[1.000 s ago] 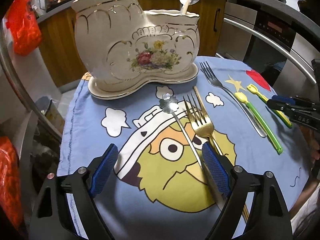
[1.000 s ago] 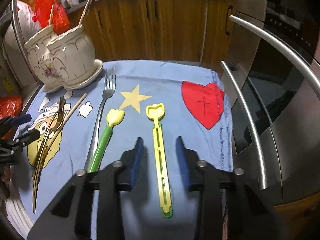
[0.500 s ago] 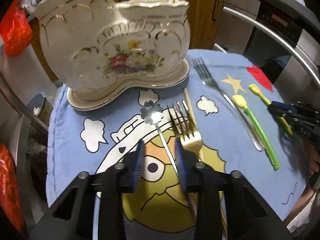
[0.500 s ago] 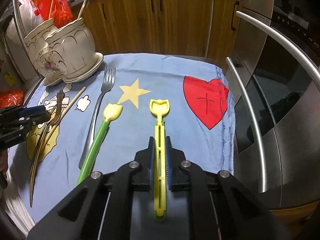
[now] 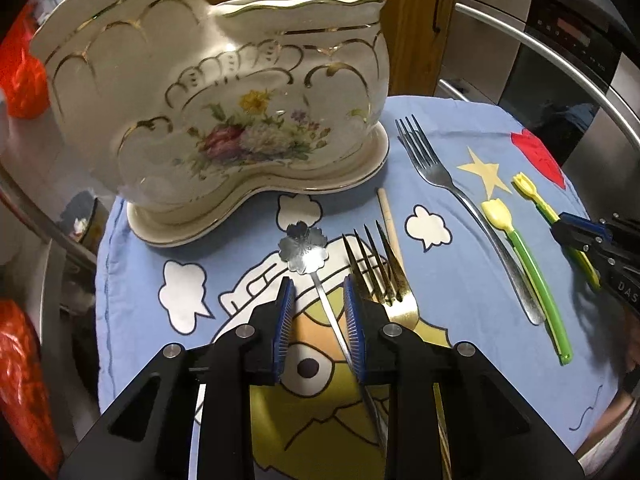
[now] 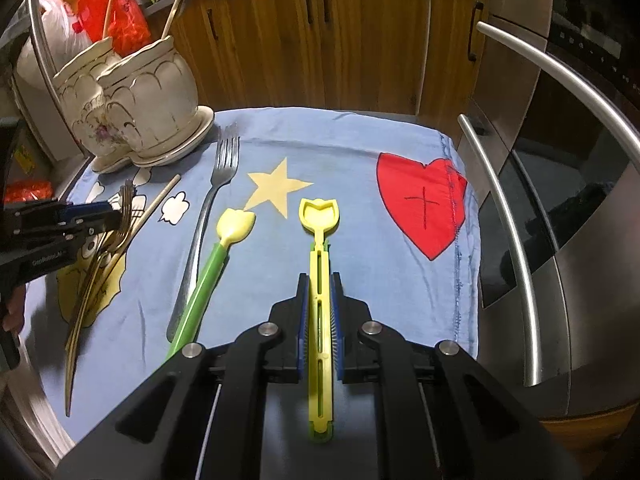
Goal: Organize utensils
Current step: 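Close left tool on the flower-handled spoon while right tool grasps the yellow utensil, then lift both held utensils off the cloth and carry them over the holder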
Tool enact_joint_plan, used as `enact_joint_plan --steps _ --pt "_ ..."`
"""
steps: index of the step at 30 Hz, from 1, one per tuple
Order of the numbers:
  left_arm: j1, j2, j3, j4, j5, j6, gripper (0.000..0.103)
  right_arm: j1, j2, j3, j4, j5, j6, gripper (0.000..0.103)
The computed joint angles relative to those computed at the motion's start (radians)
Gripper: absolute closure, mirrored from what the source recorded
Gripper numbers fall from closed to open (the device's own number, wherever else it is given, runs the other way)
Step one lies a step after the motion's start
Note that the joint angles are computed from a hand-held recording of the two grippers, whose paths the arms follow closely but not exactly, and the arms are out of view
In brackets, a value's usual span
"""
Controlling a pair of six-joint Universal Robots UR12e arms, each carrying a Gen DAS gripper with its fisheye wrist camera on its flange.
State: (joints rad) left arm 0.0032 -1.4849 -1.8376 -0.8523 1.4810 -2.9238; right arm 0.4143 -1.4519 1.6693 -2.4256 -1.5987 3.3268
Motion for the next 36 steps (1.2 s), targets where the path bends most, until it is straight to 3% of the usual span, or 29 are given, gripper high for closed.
enact_joint_plan --steps 3,5,10,16,30,36 --pt "0.015 -0.001 0.007 -0.023 -0.036 0.013 0.081 -0.005 -0.003 0.005 -0.008 0.014 0.013 0.093" --pt "0.026 0.005 -0.001 -0.017 -0.04 0.024 0.093 -0.008 -0.005 0.01 -0.017 0.025 0.021 0.093" --pt "0.049 0.015 -0.02 0.013 -0.084 0.025 0.099 -0.007 -0.01 0.021 -0.068 0.033 0.028 0.093" --pt "0.092 0.048 -0.056 0.049 -0.179 0.016 0.1 0.002 -0.015 0.036 -0.164 0.021 0.052 0.094" --pt "0.213 0.162 -0.125 0.26 -0.459 0.043 0.1 0.018 -0.015 0.063 -0.426 0.049 0.08 0.093" --pt "0.223 0.164 -0.107 0.363 -0.466 0.033 0.1 0.035 0.011 0.012 -0.466 0.079 0.04 0.093"
